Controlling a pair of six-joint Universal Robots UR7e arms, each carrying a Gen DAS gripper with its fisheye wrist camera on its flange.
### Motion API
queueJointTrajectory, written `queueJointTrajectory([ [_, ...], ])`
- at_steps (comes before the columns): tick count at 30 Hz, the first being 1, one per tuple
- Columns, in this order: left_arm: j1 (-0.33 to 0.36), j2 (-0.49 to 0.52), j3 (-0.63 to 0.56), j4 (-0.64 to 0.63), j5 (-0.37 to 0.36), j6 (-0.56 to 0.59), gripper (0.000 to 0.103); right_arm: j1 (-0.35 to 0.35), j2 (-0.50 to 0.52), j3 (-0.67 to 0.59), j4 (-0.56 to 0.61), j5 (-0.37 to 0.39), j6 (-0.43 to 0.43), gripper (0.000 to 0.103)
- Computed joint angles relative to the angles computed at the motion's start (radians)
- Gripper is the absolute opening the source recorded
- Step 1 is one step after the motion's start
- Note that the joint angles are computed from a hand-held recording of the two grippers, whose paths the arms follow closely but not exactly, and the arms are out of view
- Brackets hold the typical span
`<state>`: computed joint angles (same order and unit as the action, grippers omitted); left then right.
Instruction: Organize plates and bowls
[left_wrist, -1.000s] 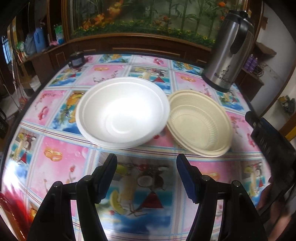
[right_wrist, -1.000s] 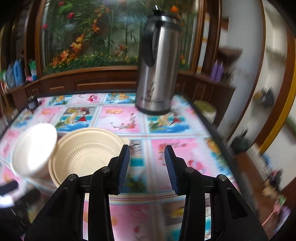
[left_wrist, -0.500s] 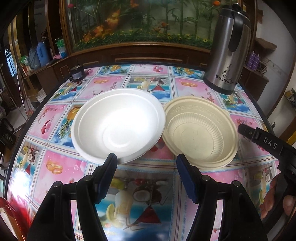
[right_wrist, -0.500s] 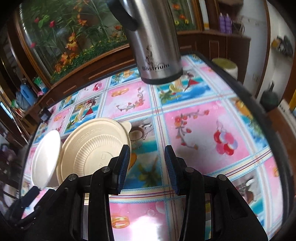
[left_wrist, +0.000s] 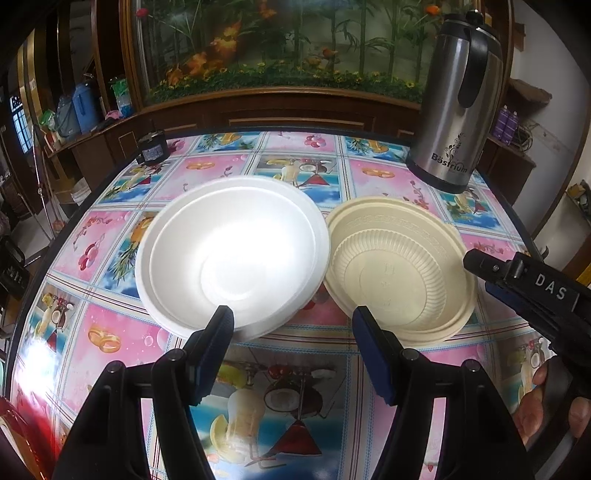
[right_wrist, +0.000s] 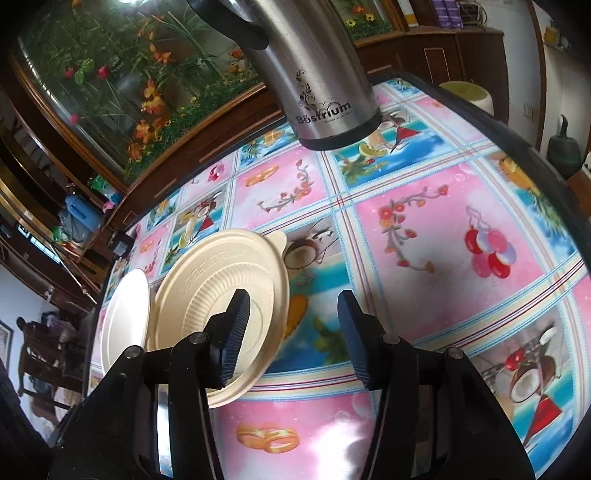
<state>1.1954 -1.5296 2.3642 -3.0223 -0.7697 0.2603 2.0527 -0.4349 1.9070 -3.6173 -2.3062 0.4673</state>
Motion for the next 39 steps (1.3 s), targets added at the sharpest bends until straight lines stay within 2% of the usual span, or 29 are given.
queueJointTrajectory([
  [7,0.026,0.01,-0.015,0.03,-0.007,-0.015,0.067,-0.016,0.006,-0.018,0.073,0.017,0.035,0.05],
  [16,0.035,-0.02,-0.013,0.062,-0.029,-0.039,0.067,-0.011,0.044,-0.071,0.138,-0.045,0.035,0.05],
  [20,0.048,-0.036,-0.019,0.089,-0.058,-0.061,0.067,-0.002,0.069,-0.101,0.15,-0.102,0.013,0.049],
  [23,0.052,-0.049,-0.023,0.114,-0.071,-0.072,0.067,-0.001,0.075,-0.11,0.155,-0.121,0.011,0.034],
  [25,0.054,-0.057,-0.024,0.117,-0.08,-0.073,0.067,-0.001,0.076,-0.115,0.176,-0.132,0.008,0.018],
  [28,0.057,-0.069,-0.029,0.142,-0.09,-0.081,0.067,0.0,0.079,-0.117,0.176,-0.141,-0.003,0.014],
  [34,0.075,-0.12,-0.044,0.216,-0.139,-0.114,0.067,0.002,0.03,-0.067,0.211,-0.1,0.022,0.011],
  [36,0.086,-0.141,-0.052,0.262,-0.163,-0.137,0.067,0.008,0.009,-0.042,0.234,-0.097,0.03,0.011],
  [39,0.112,-0.175,-0.071,0.374,-0.237,-0.186,0.068,0.017,-0.024,-0.007,0.272,-0.077,0.026,0.011],
])
